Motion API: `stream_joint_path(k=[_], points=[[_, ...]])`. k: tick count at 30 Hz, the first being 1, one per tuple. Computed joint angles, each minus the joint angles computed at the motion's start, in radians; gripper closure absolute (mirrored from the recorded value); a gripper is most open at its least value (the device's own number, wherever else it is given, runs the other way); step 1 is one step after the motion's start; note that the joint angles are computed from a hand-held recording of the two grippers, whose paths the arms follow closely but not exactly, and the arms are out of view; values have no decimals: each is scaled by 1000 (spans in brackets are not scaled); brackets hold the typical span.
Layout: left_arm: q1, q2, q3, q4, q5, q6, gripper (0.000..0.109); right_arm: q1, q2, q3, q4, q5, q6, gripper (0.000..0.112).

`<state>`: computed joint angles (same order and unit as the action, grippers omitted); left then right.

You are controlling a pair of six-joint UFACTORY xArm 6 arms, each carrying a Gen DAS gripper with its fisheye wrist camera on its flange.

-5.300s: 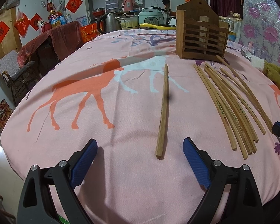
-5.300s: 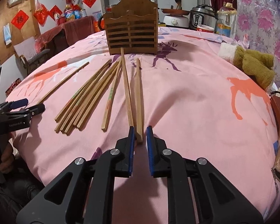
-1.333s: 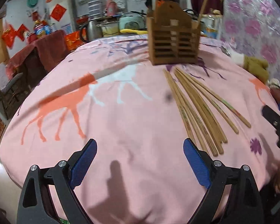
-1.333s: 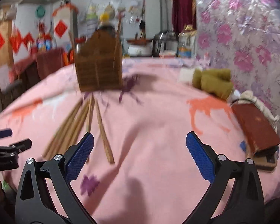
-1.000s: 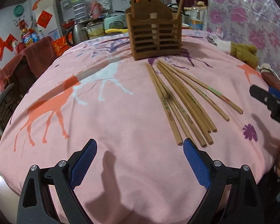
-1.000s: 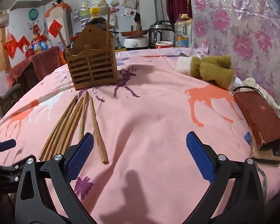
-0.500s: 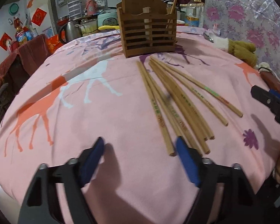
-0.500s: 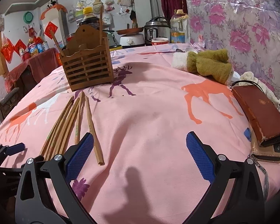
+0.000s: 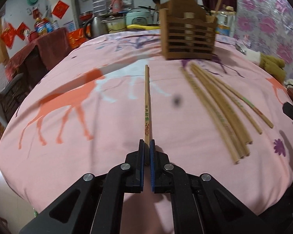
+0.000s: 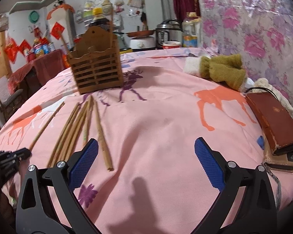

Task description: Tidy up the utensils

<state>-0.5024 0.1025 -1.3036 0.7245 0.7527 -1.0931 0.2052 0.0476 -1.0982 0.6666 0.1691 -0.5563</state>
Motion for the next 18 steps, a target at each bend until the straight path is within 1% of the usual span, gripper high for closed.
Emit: stream_joint_path(k=[1, 2, 4, 6, 8, 10, 11, 13, 14, 16, 18], points=[[5, -10, 11, 1, -4, 0, 100, 4, -3, -5, 48, 28, -65, 30], [9, -17, 22, 2, -14, -2, 100, 7, -5, -9, 71, 54, -108, 33], [12, -21, 31, 15, -24, -13, 96, 12, -3, -13, 62, 94, -135, 51], [9, -25, 36, 39, -14, -33, 90, 17, -1, -14, 44, 123, -145, 59], [10, -29, 42, 59, -3, -59, 76, 19, 0, -15, 43, 137, -153, 64], [25, -40, 58, 46, -26, -75, 70, 18, -1, -17, 69, 147, -181, 72], [31, -44, 63, 39, -36, -78, 68, 19, -3, -17, 82, 148, -195, 73], [38, -48, 70, 30, -52, -79, 61, 21, -4, -20, 123, 157, -240, 79], [36, -46, 69, 33, -51, -79, 60, 21, -2, -27, 146, 168, -266, 81], [23, -36, 58, 61, -28, -88, 57, 21, 11, -46, 164, 188, -288, 89], [21, -35, 57, 67, -24, -91, 56, 18, 32, -70, 135, 214, -261, 90]])
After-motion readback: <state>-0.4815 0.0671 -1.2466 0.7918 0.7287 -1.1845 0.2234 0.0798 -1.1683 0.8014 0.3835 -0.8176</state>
